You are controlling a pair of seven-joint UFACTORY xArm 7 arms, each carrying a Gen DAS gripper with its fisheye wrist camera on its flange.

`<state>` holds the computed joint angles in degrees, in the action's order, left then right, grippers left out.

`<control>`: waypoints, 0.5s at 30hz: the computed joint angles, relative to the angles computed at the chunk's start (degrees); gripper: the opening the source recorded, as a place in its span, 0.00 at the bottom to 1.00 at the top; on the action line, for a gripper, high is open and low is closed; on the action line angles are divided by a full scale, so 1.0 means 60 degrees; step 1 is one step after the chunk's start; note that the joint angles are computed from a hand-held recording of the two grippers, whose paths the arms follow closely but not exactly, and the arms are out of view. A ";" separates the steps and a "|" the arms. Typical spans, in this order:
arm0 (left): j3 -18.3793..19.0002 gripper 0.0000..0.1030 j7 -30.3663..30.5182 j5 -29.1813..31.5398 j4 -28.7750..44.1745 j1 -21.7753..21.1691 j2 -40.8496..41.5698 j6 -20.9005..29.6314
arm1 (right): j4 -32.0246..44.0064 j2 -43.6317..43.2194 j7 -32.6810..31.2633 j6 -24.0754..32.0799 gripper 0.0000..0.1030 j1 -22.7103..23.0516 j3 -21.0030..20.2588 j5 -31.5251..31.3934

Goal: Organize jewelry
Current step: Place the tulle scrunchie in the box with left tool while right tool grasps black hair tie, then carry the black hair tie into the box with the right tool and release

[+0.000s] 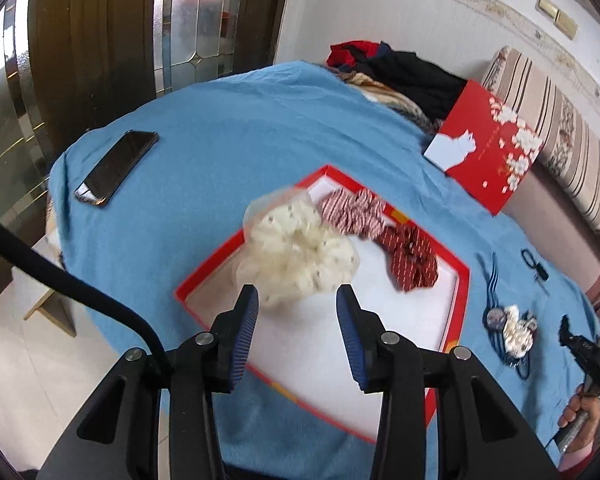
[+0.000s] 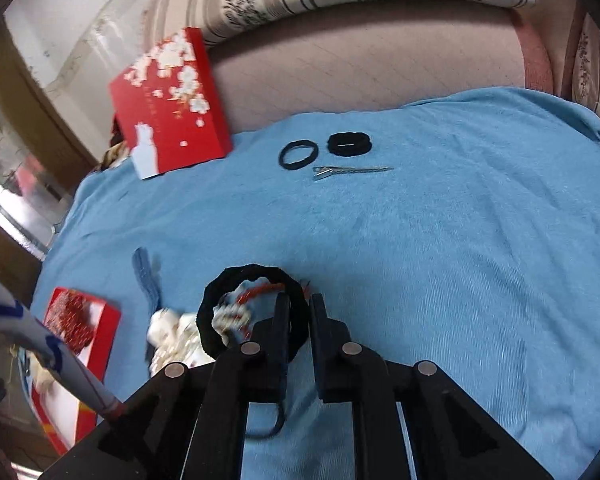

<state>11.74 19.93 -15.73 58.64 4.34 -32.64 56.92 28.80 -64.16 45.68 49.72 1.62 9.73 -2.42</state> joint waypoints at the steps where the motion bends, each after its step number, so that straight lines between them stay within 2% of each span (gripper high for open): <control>1: -0.0024 0.38 -0.0024 0.0058 -0.0037 0.0032 -0.0101 0.0142 | -0.0049 -0.0189 0.0082 0.0057 0.10 0.0086 0.0066 0.0074; 5: -0.0146 0.38 -0.0186 0.0272 0.0087 0.0075 -0.0233 0.0619 | -0.0120 -0.0397 0.0392 -0.0066 0.10 0.0352 0.0278 0.0319; 10: -0.0329 0.44 -0.0286 0.0562 0.0062 0.0072 -0.0330 0.0443 | 0.0229 -0.0246 0.0457 0.0018 0.10 0.0714 0.0731 0.0250; 15: -0.0325 0.44 -0.0169 0.0711 -0.0030 0.0009 -0.0031 0.0325 | 0.0951 0.0583 0.0471 -0.0232 0.10 0.1191 0.1174 0.0298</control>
